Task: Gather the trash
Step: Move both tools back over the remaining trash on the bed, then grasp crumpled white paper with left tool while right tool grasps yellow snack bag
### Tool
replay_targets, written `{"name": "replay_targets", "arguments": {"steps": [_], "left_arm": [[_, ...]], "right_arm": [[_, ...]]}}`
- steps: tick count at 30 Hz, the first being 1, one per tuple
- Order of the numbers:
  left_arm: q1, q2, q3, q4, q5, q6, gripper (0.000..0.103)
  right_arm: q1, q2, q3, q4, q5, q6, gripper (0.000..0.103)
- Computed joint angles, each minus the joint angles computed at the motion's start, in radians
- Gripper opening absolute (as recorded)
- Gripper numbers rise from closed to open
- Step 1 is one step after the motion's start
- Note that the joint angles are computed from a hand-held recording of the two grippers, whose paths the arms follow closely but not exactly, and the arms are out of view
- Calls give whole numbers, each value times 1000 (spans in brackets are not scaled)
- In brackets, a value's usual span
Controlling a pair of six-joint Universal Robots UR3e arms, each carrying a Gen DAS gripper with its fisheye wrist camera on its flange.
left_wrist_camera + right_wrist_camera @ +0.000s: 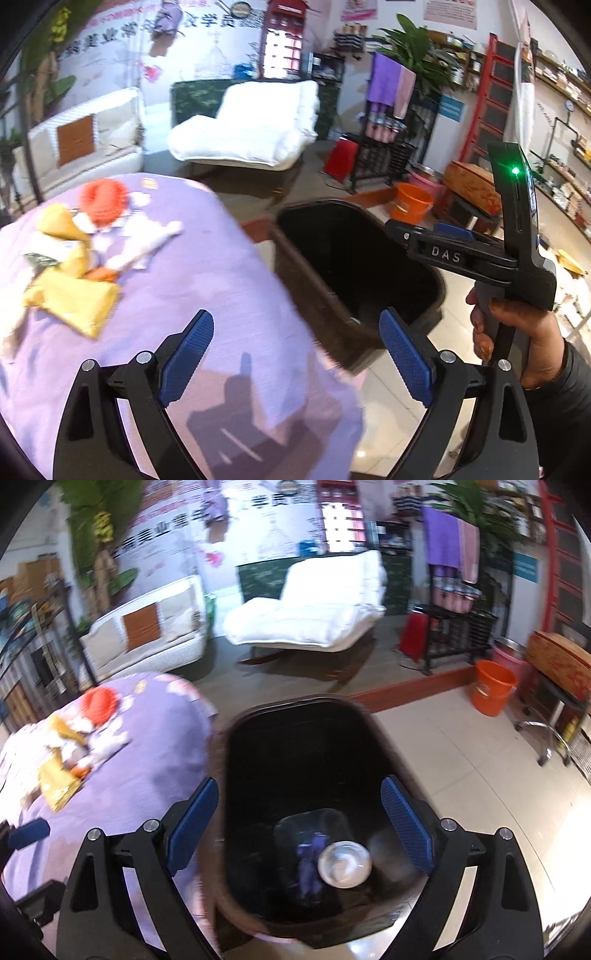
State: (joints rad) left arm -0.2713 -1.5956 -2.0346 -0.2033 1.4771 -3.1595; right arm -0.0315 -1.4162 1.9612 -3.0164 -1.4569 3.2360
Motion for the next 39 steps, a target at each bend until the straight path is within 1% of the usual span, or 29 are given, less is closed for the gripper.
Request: {"name": "replay_targets", "arguments": {"steps": [2,3,7,10,13,14,18,21,22,24,26,28,32,33,37,39], "left_arm": [[14,47,-41,1,39,2,90],[32,78,-76,7,42,2,90],[164,237,-216,-11,3,9,90],[221,314,-259,-43,21,16,90],[340,437,-335,-100,-15,50,90],[358,458,-344,-114,-15,50,90],[468,546,-380,-184,-30,81,90],[587,626,-412,-234,-74,125,90],[614,636,-418,-236,-72,133,90],[658,636,-417,-236,-66,146,90],[725,636,-414,-253,-93,169,90],[773,624,-400,-266,-105,174,90],[831,554,-356,-256,-113,177,90],[840,531,-345,-250,-113,179,90],[827,399,-264,-218,-50,175,90],[821,330,-213,-227,-23,166,90]], "right_arm": [[42,19,-28,12,6,-4,89],[66,29,-42,17,6,-6,89],[172,78,-91,13,-8,-15,89],[236,119,-152,30,4,-32,89],[305,168,-224,56,4,-48,89],[321,182,-247,65,9,-59,89],[396,265,-388,137,45,-92,89],[447,341,-522,209,34,-120,89],[460,365,-561,229,35,-127,89],[489,423,-664,284,39,-145,89],[503,459,-724,317,42,-170,89],[531,517,-824,367,28,-197,89],[570,613,-996,463,-6,-257,86],[584,653,-1067,505,-19,-279,85],[619,760,-1250,608,-55,-332,79],[632,847,-1408,700,-78,-344,74]]}}
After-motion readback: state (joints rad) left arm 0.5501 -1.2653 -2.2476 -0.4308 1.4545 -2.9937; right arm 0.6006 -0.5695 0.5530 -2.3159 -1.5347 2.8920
